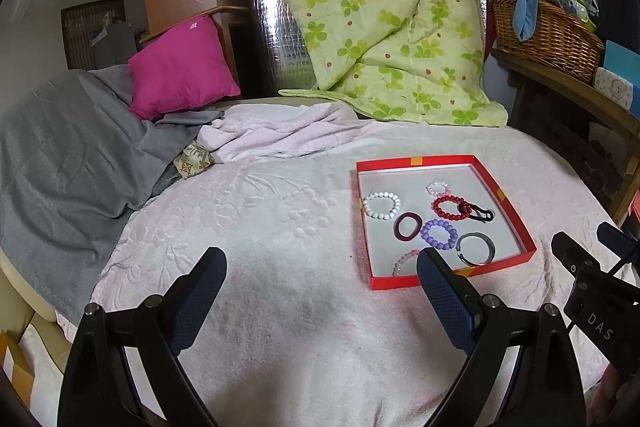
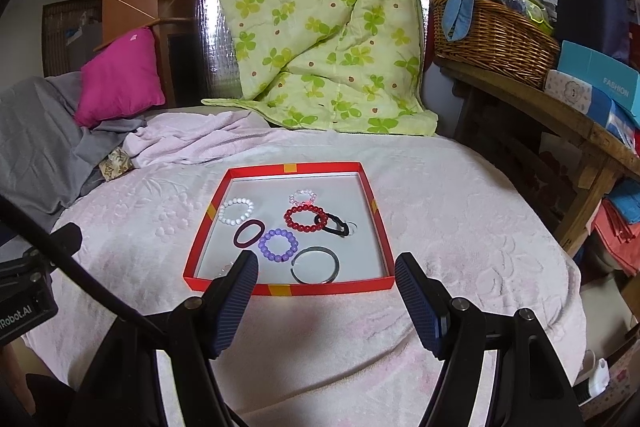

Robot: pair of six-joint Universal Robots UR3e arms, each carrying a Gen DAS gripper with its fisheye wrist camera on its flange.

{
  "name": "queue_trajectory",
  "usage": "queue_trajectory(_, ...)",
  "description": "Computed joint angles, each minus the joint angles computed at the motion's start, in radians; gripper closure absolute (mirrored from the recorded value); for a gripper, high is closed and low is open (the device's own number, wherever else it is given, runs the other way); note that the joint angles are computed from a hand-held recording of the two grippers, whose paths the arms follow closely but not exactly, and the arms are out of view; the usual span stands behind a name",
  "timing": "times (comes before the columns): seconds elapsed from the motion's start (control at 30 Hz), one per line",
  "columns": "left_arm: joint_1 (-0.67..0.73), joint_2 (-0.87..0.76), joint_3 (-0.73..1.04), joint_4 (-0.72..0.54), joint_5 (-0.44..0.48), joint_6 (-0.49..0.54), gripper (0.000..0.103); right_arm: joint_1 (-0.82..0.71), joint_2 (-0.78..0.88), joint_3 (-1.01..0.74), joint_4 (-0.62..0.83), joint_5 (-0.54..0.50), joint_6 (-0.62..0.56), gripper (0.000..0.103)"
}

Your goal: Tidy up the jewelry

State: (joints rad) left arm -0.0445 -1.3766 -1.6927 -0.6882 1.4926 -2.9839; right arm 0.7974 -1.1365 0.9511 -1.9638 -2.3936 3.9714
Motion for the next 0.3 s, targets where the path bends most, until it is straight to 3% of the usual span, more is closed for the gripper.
queue_trajectory(0.07, -0.009, -0.002, -0.011, 0.010, -0.006, -0.005, 0.007, -0.004, -0.023, 0.050, -0.028, -0.001, 0.004, 0.029)
queue_trajectory(0.13, 0.003, -0.002, -0.056, 0.061, -0.068, -0.007, 0.007, -0.010, -0.061, 0.145, -0.098, 0.001, 0.002, 0.028)
queue_trajectory(0.3, -0.037, -0.157, -0.108, 0.149, -0.117, -0.027, 0.007, -0.086, -0.150, 0.563, -0.483, 0.072, -0.105, 0.023)
